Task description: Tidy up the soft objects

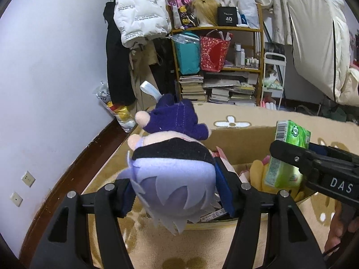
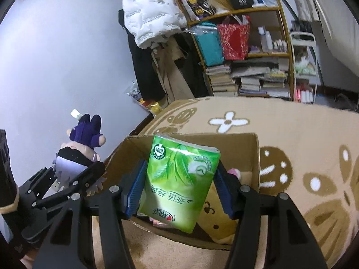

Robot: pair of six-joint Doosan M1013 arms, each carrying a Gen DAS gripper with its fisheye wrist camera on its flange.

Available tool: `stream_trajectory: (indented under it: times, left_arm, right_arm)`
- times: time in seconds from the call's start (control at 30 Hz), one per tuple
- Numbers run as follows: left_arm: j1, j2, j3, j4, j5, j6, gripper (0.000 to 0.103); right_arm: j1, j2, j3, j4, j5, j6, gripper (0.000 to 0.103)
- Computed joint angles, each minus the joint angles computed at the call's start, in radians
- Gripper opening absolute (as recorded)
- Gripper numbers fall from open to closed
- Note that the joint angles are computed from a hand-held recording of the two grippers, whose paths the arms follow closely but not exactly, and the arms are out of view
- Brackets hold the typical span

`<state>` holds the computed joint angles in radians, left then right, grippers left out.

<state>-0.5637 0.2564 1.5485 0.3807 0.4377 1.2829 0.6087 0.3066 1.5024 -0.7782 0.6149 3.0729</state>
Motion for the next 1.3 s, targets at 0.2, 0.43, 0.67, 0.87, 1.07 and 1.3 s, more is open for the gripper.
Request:
stream_trajectory:
  times: [0.2,0.43,0.67,0.87,1.07,1.3]
  left_arm:
    - [-0.008,-0.001,0.009,0.051,0.003,-0.052,0.080]
    - [-0.003,-0.011,0.021,0.096,0.010,-0.127,0.100]
    - [0.007,-0.029,0.036,0.109,0.016,-0.172,0.101]
    - [0.003,-0.055,0.052,0.155,0.029,-0.196,0.102]
    - [0.001,-0.096,0.075,0.180,0.029,-0.220,0.102]
    - [-0.002,-0.146,0.098,0.195,0.028,-0.235,0.102]
  right_arm:
    - [-0.003,-0.002,0.007,0.009,-0.001,0.010,0.063]
    - [0.003,-0.007,0.007,-0.007,0.023,0.025,0.074]
    - [0.012,-0.011,-0.002,-0.004,0.073,0.008,0.096]
    - [0.030,-0.020,-0.014,0.003,0.126,-0.032,0.102]
    - [0.054,-0.034,-0.021,-0.003,0.162,-0.038,0.102]
    - [0.086,-0.052,-0.040,-0.019,0.207,-0.054,0.103]
